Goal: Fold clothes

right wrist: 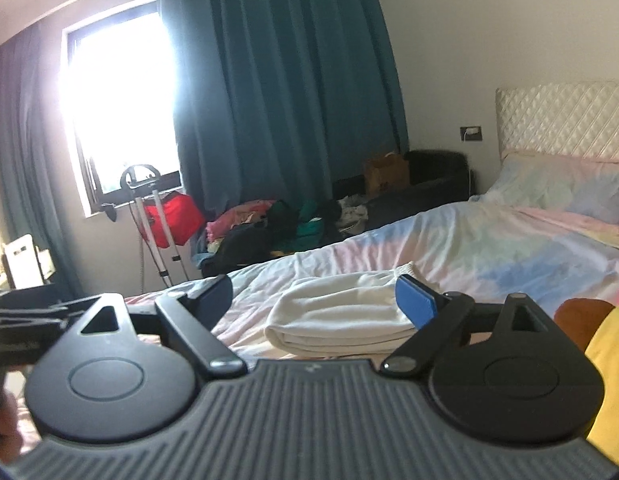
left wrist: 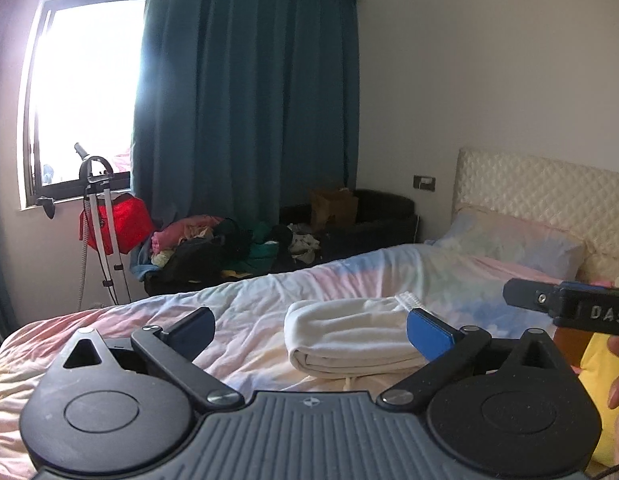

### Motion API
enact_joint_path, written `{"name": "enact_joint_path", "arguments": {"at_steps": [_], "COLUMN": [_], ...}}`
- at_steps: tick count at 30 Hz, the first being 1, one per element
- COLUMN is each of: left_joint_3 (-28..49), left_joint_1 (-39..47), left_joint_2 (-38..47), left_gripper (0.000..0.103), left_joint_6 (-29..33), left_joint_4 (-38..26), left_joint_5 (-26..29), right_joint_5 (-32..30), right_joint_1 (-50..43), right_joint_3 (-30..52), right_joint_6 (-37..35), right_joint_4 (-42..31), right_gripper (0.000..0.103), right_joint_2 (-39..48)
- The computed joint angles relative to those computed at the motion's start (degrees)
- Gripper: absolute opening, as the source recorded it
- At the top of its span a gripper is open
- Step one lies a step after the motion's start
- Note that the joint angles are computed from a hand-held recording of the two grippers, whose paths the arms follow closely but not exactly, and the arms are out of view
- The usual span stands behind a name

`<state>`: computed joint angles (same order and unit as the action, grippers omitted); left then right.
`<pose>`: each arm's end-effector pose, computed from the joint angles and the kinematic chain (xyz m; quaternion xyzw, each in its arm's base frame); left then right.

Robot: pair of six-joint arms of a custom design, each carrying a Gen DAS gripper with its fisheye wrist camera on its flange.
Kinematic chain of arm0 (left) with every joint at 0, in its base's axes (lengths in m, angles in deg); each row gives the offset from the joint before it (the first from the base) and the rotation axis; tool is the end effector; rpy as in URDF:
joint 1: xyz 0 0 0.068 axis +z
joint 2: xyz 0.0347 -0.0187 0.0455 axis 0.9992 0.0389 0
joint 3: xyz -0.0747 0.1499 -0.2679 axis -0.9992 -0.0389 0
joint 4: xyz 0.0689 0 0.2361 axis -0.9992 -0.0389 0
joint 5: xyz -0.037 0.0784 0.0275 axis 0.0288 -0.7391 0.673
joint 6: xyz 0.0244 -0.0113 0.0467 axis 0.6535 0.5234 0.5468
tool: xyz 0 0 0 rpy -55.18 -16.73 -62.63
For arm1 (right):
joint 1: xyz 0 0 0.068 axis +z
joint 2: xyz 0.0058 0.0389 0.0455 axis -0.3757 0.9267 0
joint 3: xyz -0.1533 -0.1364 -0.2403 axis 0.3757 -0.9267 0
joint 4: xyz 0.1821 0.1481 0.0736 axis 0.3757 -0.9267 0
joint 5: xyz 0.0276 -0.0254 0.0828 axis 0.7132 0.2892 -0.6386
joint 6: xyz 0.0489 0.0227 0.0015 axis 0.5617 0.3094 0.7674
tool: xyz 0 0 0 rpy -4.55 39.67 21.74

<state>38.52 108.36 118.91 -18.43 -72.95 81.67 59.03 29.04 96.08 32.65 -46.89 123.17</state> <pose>0.1833 0.0448 0.3770 0.1522 0.7846 -0.1015 0.5923 0.1762 0.1720 0.3322 0.1271 0.7745 0.0367 0.6185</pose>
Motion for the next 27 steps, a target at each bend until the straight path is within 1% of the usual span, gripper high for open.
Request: {"name": "enact_joint_path", "arguments": {"at_steps": [2,5,7,9,13,17,19,21,24,27], "left_joint_3": [-2.54,-5.95,-7.13,-8.96,-13.47,-16.52,-17.82,-18.79,-19.43,-20.04], "left_joint_1": [3.49,7.03,9.48,11.33,13.20,13.52,12.84,11.78,10.64,10.03], "left_joint_2": [-1.16,-1.89,-1.32,-0.73,0.17,2.46,3.66,4.68,6.33,7.74], "left_gripper": [0.103,0.103,0.103,0.103,0.103,0.103,0.103,0.103,0.103,0.103], "left_joint_6": [0.09,-1.10,0.04,0.30,-0.82,1.25,1.17,0.65,1.31,0.88], "left_joint_4": [1.85,4.96,5.23,7.12,13.41,17.45,19.66,21.50,22.70,23.89], "left_joint_5": [3.36,5.30,7.59,9.20,8.68,7.96,7.19,5.97,4.79,4.18], "right_joint_5": [1.27,2.91,4.66,6.46,8.24,9.05,10.18,9.94,8.61,8.56], "right_joint_1": [1.10,1.87,2.53,3.36,4.38,5.02,5.18,5.04,4.18,3.72], "right_joint_3": [-1.11,-1.79,-1.81,-1.95,-2.91,-6.26,-5.82,-5.63,-5.81,-6.39], "right_joint_6": [0.58,1.82,2.81,3.97,4.56,4.43,4.83,6.16,9.26,9.57], "right_joint_4": [1.62,2.22,1.93,1.89,4.26,10.98,10.69,10.27,8.99,10.47], "right_gripper": [0.090,0.090,0.090,0.090,0.090,0.090,0.090,0.090,0.090,0.090], "right_joint_2": [1.05,3.70,5.62,7.66,11.76,14.35,16.42,18.01,19.51,20.19]}}
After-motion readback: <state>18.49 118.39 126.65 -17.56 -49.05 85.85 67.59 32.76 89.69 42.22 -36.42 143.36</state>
